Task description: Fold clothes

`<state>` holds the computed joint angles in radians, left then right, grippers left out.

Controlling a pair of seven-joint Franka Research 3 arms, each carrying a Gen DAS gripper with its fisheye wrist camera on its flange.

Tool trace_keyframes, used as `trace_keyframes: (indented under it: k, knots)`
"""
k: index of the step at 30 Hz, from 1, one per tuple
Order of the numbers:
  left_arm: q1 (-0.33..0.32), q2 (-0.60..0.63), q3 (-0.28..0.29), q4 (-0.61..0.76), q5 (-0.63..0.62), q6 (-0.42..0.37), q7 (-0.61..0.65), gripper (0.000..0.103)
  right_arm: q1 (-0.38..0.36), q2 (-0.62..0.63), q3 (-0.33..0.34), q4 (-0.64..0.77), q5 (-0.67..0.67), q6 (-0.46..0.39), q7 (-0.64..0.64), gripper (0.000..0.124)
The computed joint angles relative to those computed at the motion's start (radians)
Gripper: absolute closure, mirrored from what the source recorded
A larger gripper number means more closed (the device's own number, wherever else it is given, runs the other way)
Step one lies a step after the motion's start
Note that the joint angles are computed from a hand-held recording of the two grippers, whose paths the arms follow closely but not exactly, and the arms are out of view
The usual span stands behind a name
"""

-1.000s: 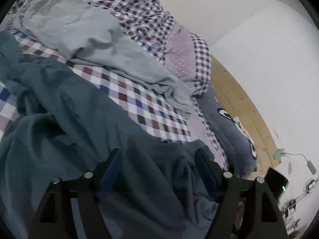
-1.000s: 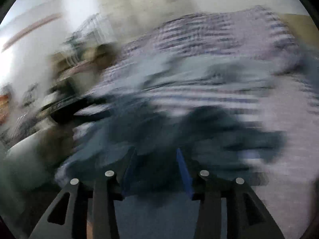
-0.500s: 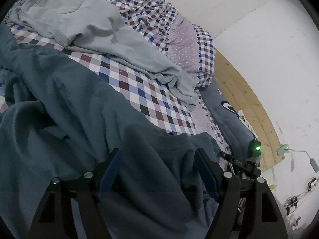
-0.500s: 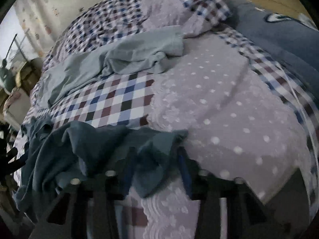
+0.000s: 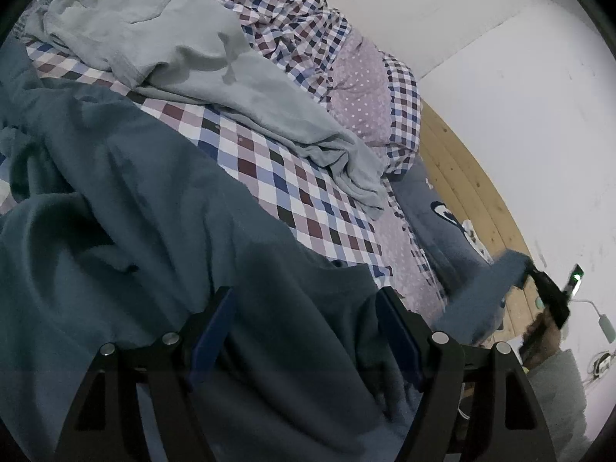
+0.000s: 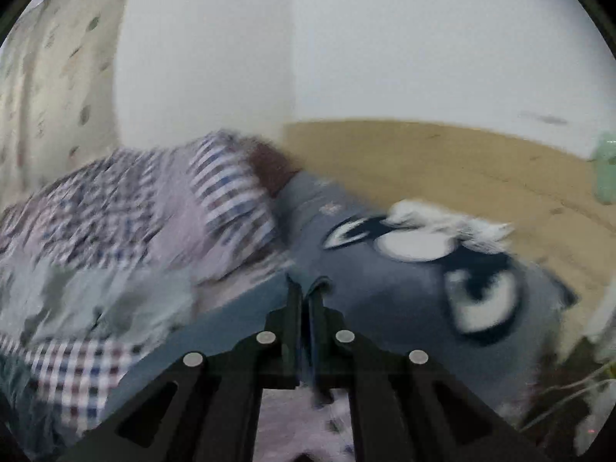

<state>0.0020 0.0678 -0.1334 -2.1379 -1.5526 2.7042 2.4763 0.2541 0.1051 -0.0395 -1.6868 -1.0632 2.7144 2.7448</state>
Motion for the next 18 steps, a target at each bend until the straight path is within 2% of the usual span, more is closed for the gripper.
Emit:
trace_keyframes:
  k: [4, 6, 8, 11, 13, 15, 18]
  knots:
    - [-0.001, -0.007, -0.001, 0.003, -0.029, 0.013, 0.026, 0.024, -0.025, -0.095, 0.009, -0.075, -0.042, -0.131, 0.014, 0.123]
    - [-0.001, -0.011, 0.001, 0.008, -0.049, 0.005, 0.051, 0.024, -0.052, -0.124, 0.023, -0.110, -0.023, -0.154, 0.009, 0.123]
    - [-0.001, -0.015, 0.003, 0.016, -0.031, -0.018, 0.053, 0.024, -0.077, -0.151, 0.034, -0.149, -0.009, -0.153, 0.010, 0.123]
    - [0.009, -0.021, 0.010, 0.041, 0.027, -0.103, 0.032, 0.024, -0.114, -0.187, 0.048, -0.210, 0.027, -0.128, -0.009, 0.123]
    - [0.006, -0.032, 0.009, 0.062, 0.060, -0.120, 0.045, 0.023, -0.133, -0.206, 0.058, -0.252, 0.060, -0.106, -0.037, 0.123]
    - [0.002, -0.014, 0.007, 0.113, 0.179, -0.162, 0.004, 0.019, -0.148, -0.224, 0.067, -0.295, 0.094, -0.083, -0.067, 0.123]
    - [-0.022, 0.073, -0.011, 0.250, 0.493, -0.172, -0.165, 0.019, -0.170, -0.241, 0.082, -0.347, 0.125, -0.038, -0.089, 0.123]
